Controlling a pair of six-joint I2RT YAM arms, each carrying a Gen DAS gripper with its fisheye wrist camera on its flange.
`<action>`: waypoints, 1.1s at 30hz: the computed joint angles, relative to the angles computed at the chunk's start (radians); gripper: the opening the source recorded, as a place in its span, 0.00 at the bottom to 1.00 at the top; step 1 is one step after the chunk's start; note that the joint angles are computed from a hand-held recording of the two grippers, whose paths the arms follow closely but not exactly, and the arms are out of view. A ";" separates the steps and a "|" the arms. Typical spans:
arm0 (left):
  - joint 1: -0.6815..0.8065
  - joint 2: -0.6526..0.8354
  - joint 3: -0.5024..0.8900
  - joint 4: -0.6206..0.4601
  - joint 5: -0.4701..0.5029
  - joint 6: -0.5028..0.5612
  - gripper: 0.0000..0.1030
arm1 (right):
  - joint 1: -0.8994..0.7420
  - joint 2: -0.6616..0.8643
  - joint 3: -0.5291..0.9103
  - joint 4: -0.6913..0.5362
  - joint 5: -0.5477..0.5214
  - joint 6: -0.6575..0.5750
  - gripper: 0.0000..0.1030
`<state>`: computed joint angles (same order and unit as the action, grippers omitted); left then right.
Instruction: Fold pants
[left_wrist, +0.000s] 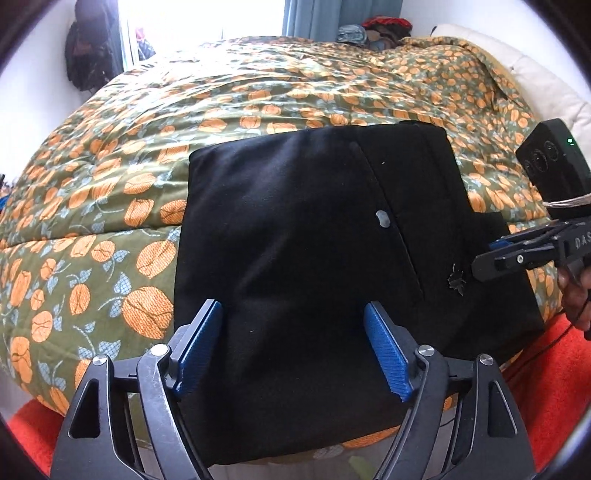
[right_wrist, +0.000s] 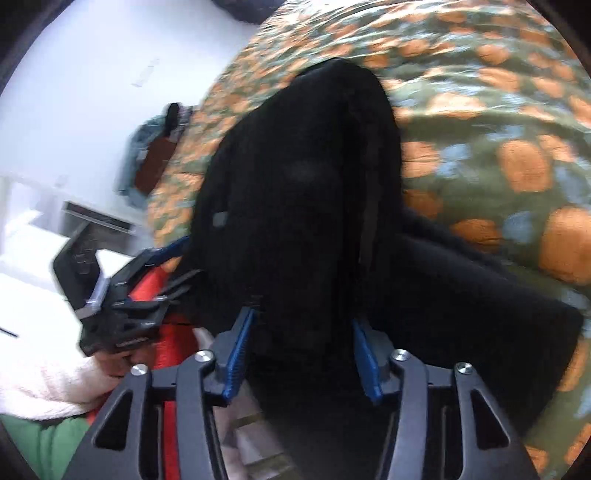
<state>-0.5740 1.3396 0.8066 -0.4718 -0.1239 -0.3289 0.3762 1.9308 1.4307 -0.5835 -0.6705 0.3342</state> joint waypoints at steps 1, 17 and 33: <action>0.003 0.001 0.006 -0.011 0.003 0.002 0.78 | 0.017 -0.004 0.008 -0.010 0.034 -0.006 0.31; 0.122 -0.124 0.275 -0.298 0.176 0.080 0.78 | -0.022 -0.657 -0.375 -0.068 0.143 0.198 0.18; -0.162 0.097 0.197 -0.241 -0.016 -0.020 0.72 | 0.023 -0.757 -0.386 -0.154 0.587 0.176 0.45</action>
<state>-0.7364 1.4370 1.0033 -0.7123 -0.1404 -0.3491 0.3996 1.1741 1.0451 -0.7378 -0.0838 0.5102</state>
